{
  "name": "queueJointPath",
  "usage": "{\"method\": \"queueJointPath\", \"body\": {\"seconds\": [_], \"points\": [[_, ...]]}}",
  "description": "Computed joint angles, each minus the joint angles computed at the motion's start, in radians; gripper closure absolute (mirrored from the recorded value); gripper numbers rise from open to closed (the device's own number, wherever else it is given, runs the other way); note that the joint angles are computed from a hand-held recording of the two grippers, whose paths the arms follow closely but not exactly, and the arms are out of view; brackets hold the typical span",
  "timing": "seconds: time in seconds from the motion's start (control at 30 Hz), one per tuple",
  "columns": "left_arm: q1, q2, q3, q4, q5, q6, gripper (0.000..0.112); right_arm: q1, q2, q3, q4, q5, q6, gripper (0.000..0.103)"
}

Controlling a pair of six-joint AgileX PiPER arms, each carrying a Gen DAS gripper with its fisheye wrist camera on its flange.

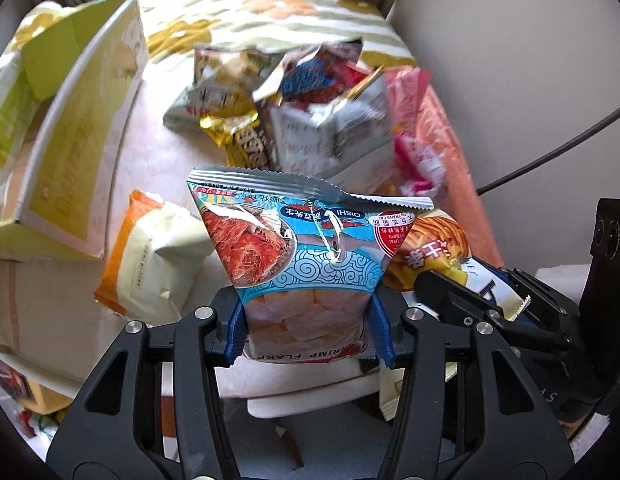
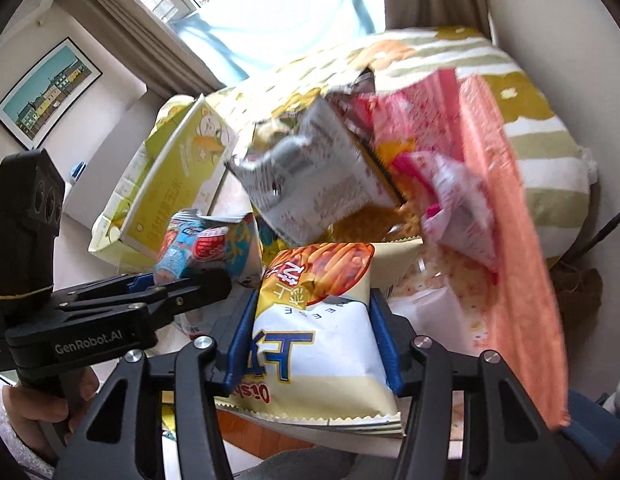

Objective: Organize snacks
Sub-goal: 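Carry both bags over the cardboard box and open both tools to drop them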

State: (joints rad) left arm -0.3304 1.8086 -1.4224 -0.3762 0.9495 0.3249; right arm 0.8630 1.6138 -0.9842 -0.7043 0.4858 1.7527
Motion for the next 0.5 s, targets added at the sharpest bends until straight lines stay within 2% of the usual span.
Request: {"method": "queueJointPath", "body": {"seconds": [0.1,0.23,0.3,0.5], "points": [[0.012,-0.041,-0.011,-0.031,0.016,0.016,0.066,0.037,-0.059,0.007,-0.028,0.08,0.029,0.054],[0.036,-0.066,-0.075,-0.052,0.049,0.022,0.066,0.073,-0.09,-0.061,-0.044,0.212,-0.012,0.054],[0.063,-0.07,-0.114,-0.07,0.066,0.033,0.066,0.082,-0.083,-0.118,-0.059,0.268,-0.043,0.054],[0.207,-0.02,-0.307,-0.125,0.157,0.083,0.066,0.069,0.022,-0.35,-0.066,0.362,-0.173,0.054]]}}
